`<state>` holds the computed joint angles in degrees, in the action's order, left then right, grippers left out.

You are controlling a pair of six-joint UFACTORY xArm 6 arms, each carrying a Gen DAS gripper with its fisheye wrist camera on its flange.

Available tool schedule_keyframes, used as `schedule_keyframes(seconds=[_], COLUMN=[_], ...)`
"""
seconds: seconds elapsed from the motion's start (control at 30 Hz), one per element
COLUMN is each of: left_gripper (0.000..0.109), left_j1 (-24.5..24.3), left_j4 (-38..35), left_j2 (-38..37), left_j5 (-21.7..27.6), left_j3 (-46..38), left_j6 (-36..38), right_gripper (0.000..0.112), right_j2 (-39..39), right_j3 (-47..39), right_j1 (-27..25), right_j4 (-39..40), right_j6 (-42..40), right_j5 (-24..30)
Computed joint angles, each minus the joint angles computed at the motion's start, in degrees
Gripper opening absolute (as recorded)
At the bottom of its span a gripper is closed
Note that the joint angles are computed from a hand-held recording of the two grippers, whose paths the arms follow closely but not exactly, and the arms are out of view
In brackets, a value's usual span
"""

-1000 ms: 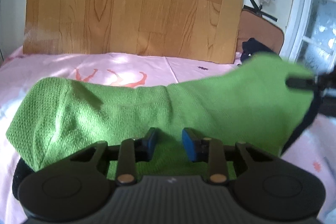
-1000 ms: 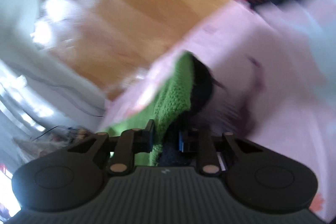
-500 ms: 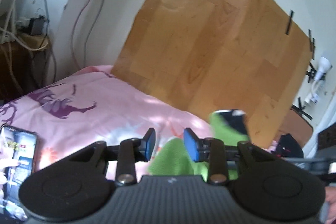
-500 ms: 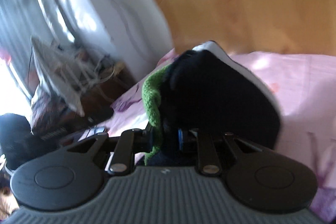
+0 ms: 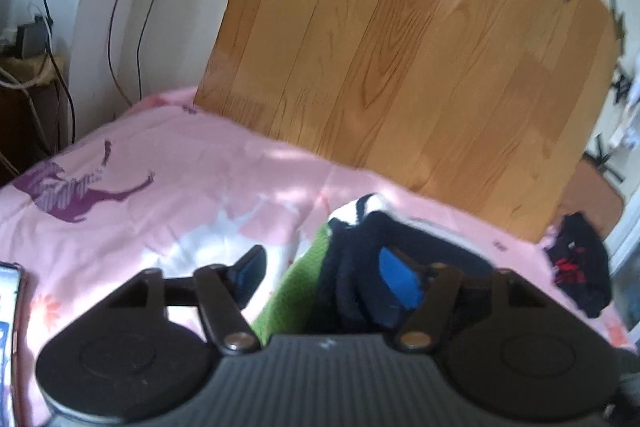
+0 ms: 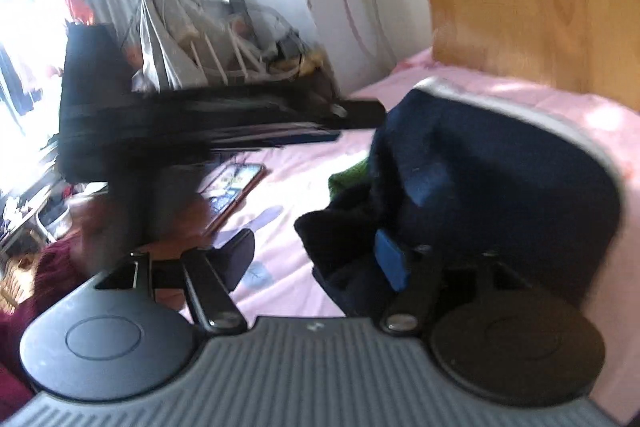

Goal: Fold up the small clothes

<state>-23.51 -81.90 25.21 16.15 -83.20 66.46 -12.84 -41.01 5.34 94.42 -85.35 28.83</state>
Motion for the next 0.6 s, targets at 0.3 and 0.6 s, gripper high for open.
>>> schedule_keyframes(seconds=[0.3,0.6], left_gripper=[0.068,0.081], left_j1=[4.0,1.1], left_j4=[15.2,21.9], left_j2=[8.7,9.0], left_j5=[11.2,2.3], left_j3=[-9.7,-7.7], left_j6=[-22.2,-24.8], right_gripper=[0.024,0.004], right_j2=[5.9,12.1], right_j3=[-6.5,-8.8], right_j1=[-4.3,-7.5], right_j4=[8.9,2.2], right_j6=[4.9,18.6], right_j5=[-10.6,-3.4])
